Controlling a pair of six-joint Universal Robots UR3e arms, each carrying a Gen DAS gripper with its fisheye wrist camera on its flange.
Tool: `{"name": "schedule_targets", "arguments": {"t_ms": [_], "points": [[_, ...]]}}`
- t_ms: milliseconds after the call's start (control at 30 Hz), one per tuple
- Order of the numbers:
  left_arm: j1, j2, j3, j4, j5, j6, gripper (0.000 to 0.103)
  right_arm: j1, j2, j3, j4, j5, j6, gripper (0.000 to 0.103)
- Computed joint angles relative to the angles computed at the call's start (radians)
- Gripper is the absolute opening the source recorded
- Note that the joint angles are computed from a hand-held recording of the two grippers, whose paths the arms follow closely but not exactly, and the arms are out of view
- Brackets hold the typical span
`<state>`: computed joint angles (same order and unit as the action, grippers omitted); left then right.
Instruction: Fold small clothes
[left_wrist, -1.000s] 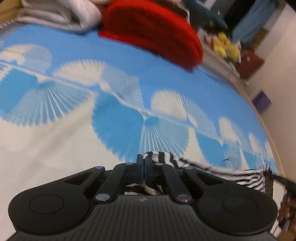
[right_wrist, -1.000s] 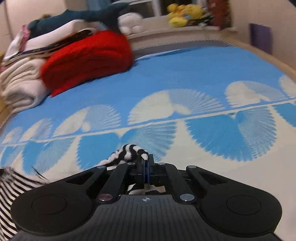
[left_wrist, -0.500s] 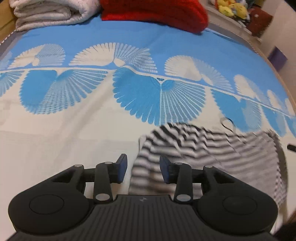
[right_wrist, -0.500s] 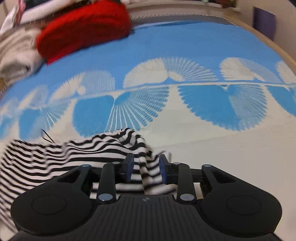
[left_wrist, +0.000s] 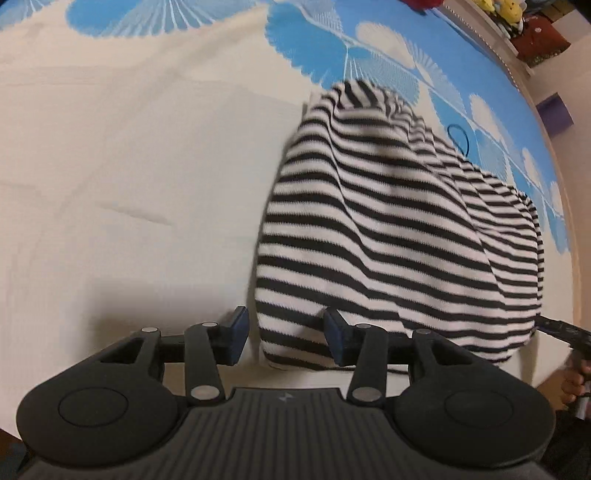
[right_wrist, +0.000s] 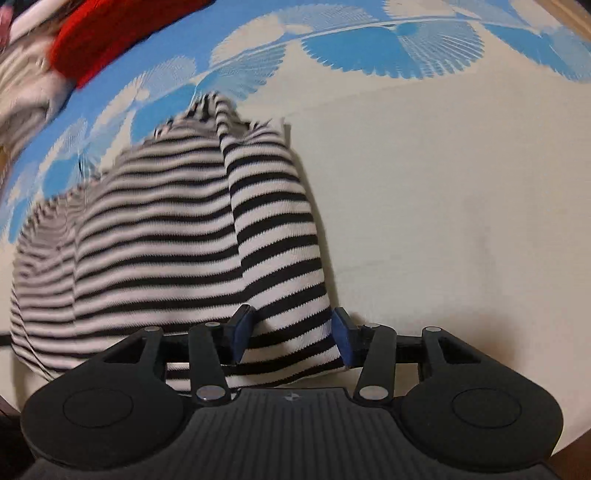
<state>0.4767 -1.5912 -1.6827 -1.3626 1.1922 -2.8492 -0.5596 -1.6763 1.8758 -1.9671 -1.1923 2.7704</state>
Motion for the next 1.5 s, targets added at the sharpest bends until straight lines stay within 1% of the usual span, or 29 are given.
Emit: {"name": "schedule_targets", "arguments": {"t_ms": [33, 67, 100, 133, 200, 267, 300, 333, 367, 433, 467, 500, 567, 633, 700, 767, 833, 900, 1000, 1033, 1067, 1100, 1167, 1233, 1300, 1367, 1433, 1467, 1500], "points": [[0.002, -0.002, -0.003, 0.001, -0.004, 0.008, 0.044, 0.009, 0.005, 0.003, 0.000, -0.014, -0.007, 0.049], [0.014, -0.001, -0.012, 0.003, -0.022, 0.028, 0.022, 0.013, 0.005, 0.007, 0.000, -0.021, -0.006, 0.045], [0.026, 0.002, -0.016, -0.010, -0.049, 0.055, 0.010, 0.005, -0.005, 0.022, -0.006, -0.011, -0.007, 0.025], [0.039, 0.017, -0.030, -0.005, -0.071, 0.077, 0.009, -0.015, -0.016, 0.023, 0.019, 0.025, -0.019, 0.014], [0.087, 0.075, -0.083, 0.054, -0.143, 0.112, 0.006, -0.066, -0.059, 0.039, 0.021, 0.098, -0.012, 0.010], [0.187, 0.169, -0.139, 0.036, -0.285, 0.179, 0.005, -0.176, -0.149, 0.080, 0.049, 0.241, -0.036, 0.009], [0.206, 0.205, -0.161, 0.048, -0.285, 0.196, 0.005, -0.232, -0.192, 0.091, 0.090, 0.309, -0.056, 0.009], [0.184, 0.215, -0.176, 0.097, -0.207, 0.183, 0.004, -0.261, -0.218, 0.095, 0.117, 0.330, -0.074, 0.009], [0.135, 0.194, -0.174, 0.138, -0.088, 0.147, 0.000, -0.266, -0.227, 0.097, 0.122, 0.306, -0.087, 0.009], [0.005, 0.098, -0.153, 0.215, 0.217, 0.049, 0.000, -0.209, -0.181, 0.082, 0.105, 0.178, -0.070, 0.009], [-0.017, 0.069, -0.141, 0.219, 0.267, 0.034, 0.000, -0.169, -0.143, 0.069, 0.092, 0.104, -0.045, 0.009], [-0.002, 0.069, -0.139, 0.212, 0.239, 0.044, 0.000, -0.130, -0.106, 0.055, 0.088, 0.044, -0.033, 0.009], [0.069, 0.117, -0.149, 0.182, 0.081, 0.068, 0.000, -0.083, -0.089, 0.044, 0.091, 0.005, -0.055, 0.012], [0.129, 0.172, -0.164, 0.130, -0.073, 0.109, 0.003, -0.058, -0.126, 0.067, 0.031, -0.006, -0.053, 0.019], [0.131, 0.181, -0.144, 0.042, -0.165, 0.171, 0.018, -0.062, -0.173, 0.097, -0.017, 0.016, -0.049, 0.032], [0.069, 0.161, -0.131, 0.049, -0.139, 0.184, 0.049, -0.076, -0.171, 0.091, -0.004, 0.052, -0.050, 0.038], [-0.017, 0.113, -0.120, 0.122, -0.024, 0.142, 0.058, -0.051, -0.134, 0.075, -0.010, 0.013, -0.040, 0.039], [-0.055, 0.055, -0.097, 0.141, 0.054, 0.097, 0.058, -0.026, -0.103, 0.062, -0.021, -0.035, -0.035, 0.039], [-0.045, 0.034, -0.109, 0.167, 0.051, 0.089, 0.056, -0.022, -0.090, 0.069, -0.029, -0.042, -0.028, 0.040], [-0.046, 0.029, -0.108, 0.178, 0.043, 0.090, 0.043, -0.038, -0.104, 0.079, -0.018, -0.035, -0.041, 0.040], [-0.046, 0.029, -0.110, 0.177, 0.030, 0.095, 0.011, -0.041, -0.106, 0.079, -0.016, -0.032, -0.039, 0.040], [-0.046, 0.028, -0.103, 0.161, 0.017, 0.104, 0.006, -0.042, -0.104, 0.077, -0.016, -0.030, -0.036, 0.040], [-0.042, 0.072, -0.139, 0.225, 0.017, 0.111, 0.005, -0.046, -0.107, 0.081, -0.014, -0.021, -0.039, 0.040], [-0.023, 0.105, -0.166, 0.295, 0.043, 0.056, 0.005, -0.050, -0.111, 0.083, -0.011, -0.009, -0.048, 0.040], [-0.023, 0.092, -0.151, 0.261, 0.089, 0.035, 0.005, -0.053, -0.115, 0.082, -0.006, -0.002, -0.061, 0.040], [-0.062, 0.066, -0.119, 0.189, 0.125, 0.107, 0.007, -0.049, -0.105, 0.077, 0.000, -0.009, -0.073, 0.040], [-0.103, 0.073, -0.135, 0.238, 0.177, 0.112, 0.013, -0.043, -0.092, 0.072, 0.007, -0.024, -0.086, 0.039], [-0.099, 0.088, -0.143, 0.258, 0.168, 0.102, 0.014, -0.046, -0.089, 0.072, 0.014, -0.018, -0.096, 0.027], [-0.084, 0.102, -0.147, 0.265, 0.143, 0.096, 0.014, -0.056, -0.088, 0.069, 0.031, 0.002, -0.115, 0.011]]}}
